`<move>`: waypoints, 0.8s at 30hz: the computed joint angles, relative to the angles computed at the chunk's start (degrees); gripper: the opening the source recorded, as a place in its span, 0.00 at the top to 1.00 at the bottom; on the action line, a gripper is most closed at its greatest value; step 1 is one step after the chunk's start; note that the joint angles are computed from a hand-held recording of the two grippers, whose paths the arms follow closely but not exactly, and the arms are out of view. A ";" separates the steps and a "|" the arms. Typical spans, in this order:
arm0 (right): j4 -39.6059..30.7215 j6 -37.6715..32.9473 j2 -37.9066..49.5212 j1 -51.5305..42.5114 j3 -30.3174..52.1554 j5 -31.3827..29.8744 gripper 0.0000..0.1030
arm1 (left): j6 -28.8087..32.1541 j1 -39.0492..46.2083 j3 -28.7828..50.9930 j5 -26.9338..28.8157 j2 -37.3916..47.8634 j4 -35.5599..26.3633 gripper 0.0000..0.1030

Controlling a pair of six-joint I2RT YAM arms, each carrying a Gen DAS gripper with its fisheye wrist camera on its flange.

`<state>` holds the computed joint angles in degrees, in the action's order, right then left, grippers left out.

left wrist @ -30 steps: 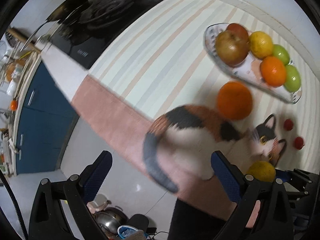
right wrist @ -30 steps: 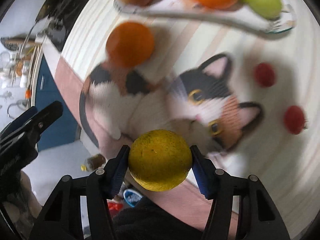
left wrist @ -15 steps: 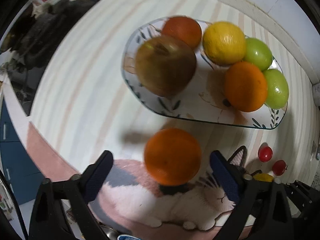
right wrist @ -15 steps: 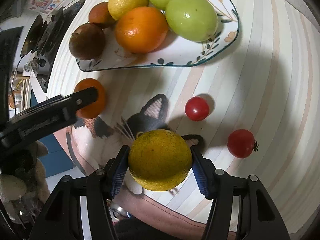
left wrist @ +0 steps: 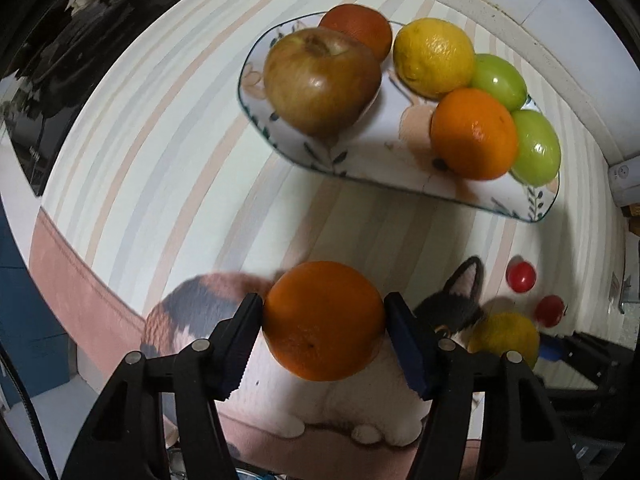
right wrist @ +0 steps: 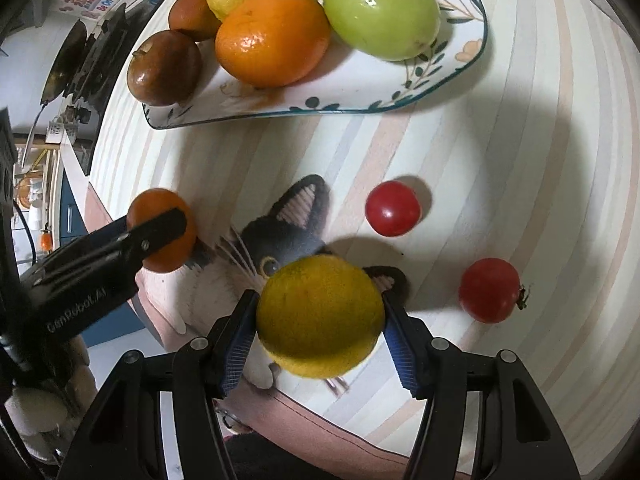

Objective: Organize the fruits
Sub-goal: 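Carry the lemon and orange onto the white plate and open both tools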

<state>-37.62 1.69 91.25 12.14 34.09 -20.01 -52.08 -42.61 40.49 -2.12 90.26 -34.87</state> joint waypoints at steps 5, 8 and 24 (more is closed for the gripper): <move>-1.44 -2.51 -0.88 -0.99 -0.69 -0.01 0.38 | -0.38 1.25 -0.49 0.80 -0.71 0.47 0.42; -0.62 -2.00 -3.23 0.76 -2.03 1.56 0.39 | 0.26 2.01 -0.23 1.56 -2.96 -0.56 0.42; -9.30 -3.70 -7.70 -13.24 12.99 -1.33 0.39 | 14.14 10.91 26.87 0.15 10.68 -9.49 0.42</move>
